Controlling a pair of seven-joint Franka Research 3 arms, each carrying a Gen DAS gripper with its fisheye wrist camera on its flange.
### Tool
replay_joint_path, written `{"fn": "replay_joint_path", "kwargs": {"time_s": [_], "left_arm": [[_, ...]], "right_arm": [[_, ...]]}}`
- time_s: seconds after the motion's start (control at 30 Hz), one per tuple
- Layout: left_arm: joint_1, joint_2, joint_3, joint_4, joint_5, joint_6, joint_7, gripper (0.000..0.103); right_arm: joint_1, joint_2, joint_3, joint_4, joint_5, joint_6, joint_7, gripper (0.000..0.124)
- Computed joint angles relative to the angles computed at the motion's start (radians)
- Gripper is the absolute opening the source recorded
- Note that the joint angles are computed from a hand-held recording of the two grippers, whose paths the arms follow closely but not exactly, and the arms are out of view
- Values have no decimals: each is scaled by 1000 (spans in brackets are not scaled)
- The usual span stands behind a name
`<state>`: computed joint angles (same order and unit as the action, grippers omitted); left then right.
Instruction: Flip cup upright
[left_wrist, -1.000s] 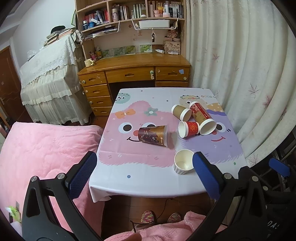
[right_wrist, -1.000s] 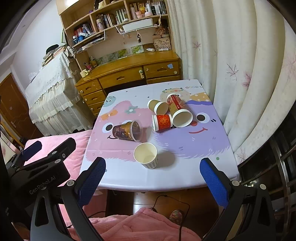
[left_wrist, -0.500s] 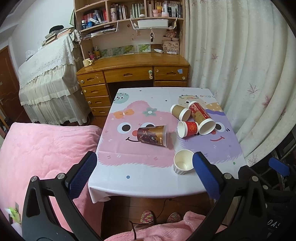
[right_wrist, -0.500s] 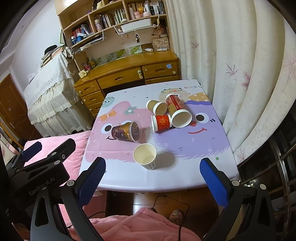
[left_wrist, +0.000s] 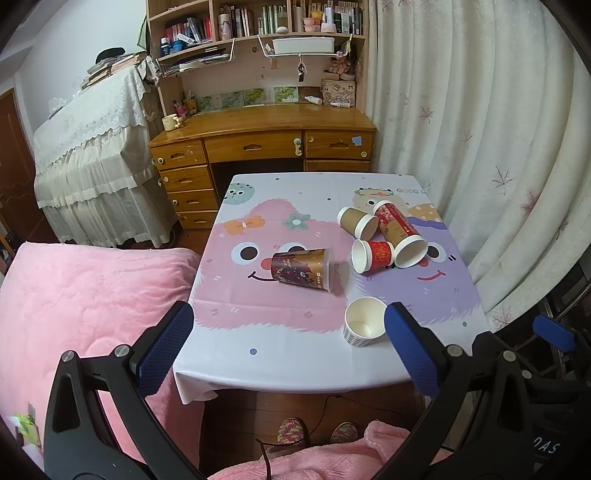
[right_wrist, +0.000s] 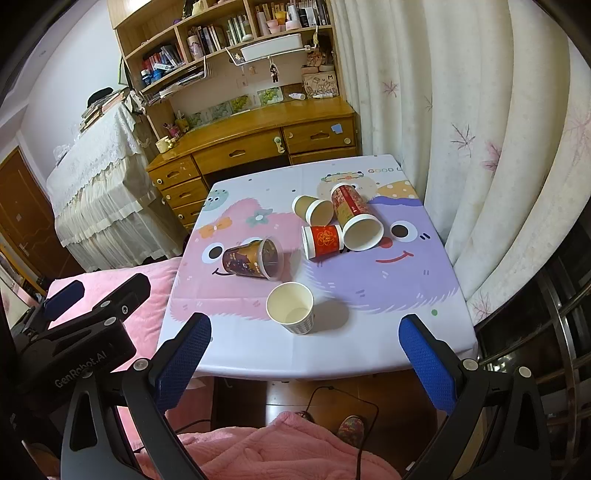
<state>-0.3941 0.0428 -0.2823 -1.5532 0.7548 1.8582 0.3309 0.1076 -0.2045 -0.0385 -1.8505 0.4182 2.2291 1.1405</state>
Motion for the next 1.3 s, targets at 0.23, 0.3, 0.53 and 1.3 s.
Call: {"fn": "replay_joint_path", "kwargs": {"time_s": [0.23, 0.3, 0.53, 1.3], "left_arm": [[0, -2, 0, -2, -1, 0, 0, 102], [1, -1, 1, -2, -1, 2, 1, 102], [1, -3, 0, -3, -1, 1, 0, 102], [4, -6, 1, -14, -8, 13, 0, 102]], "right_arm": [[1, 1, 0, 2, -1, -1, 1, 103], [1, 0, 0, 1, -2, 0, 3, 103], [0, 3, 0, 5, -5, -4, 7, 103], [-5, 3, -2, 10, -9, -18, 11, 103]]}}
